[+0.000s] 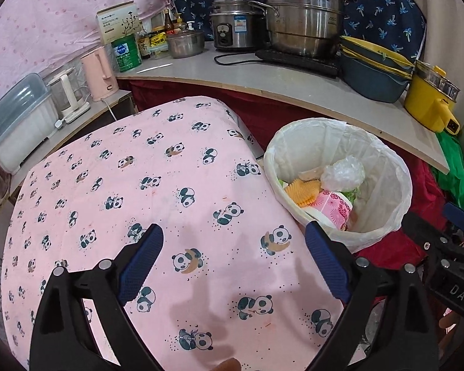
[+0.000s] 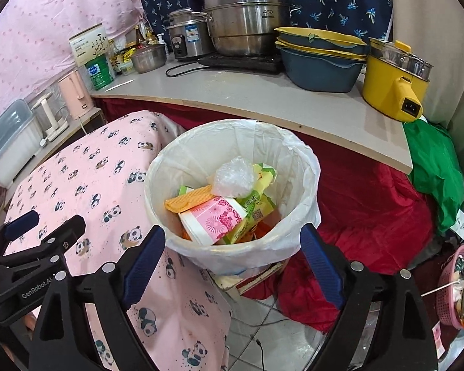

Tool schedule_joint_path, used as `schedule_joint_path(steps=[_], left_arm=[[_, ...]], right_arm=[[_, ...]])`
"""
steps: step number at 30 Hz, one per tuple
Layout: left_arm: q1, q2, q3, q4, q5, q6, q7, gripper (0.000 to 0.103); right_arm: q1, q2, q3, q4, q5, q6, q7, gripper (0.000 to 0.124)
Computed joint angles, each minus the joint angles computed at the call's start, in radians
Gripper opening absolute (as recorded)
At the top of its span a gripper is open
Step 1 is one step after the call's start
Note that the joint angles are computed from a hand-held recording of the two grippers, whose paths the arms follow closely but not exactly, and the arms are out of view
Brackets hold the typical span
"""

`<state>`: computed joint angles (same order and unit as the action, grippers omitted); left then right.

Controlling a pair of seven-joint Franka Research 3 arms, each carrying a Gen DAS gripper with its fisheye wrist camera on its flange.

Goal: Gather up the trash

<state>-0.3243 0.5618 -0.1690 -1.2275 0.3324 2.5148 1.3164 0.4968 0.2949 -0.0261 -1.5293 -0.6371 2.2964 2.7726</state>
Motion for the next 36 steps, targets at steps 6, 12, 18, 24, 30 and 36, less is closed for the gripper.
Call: schedule_joint_path(steps=[6,12,18,24,30,36], left_arm=[[0.001,-0.036,0.001,-0.063,0.009,0.016,-0.014,0.089],[0.007,-0.063,-0.003,-0.111,0.015,0.036,-0.028,0.089],[0.007,-0.075,-0.002,-0.133,0.024,0.043,-0.044,0.089],[0.016,-0.087,-0.007,-0.156,0.012,0.064,-0.061,0.089],[0.016,-0.097,-0.004,-0.176,0.016,0.081,-0.090,0.089],[0.020,-0.093,-0.014,-0.176,0.000,0.066,-0.085,0.089]], right_arm=[[0.016,-0.008,0.002,-0.012,-0.043,-0.028,0.001,0.093],[0.021,-0.014,0.010,-0.020,-0.067,-0.040,0.010,0.097],[0.024,-0.012,0.015,-0.020,-0.073,-0.047,0.008,0.097],[0.029,-0.007,0.016,-0.017,-0.076,-0.052,0.001,0.097],[0.029,-0.011,0.016,-0.031,-0.075,-0.047,0.004,0.096],[0.026,-0.018,0.019,-0.044,-0.074,-0.048,0.005,0.096]])
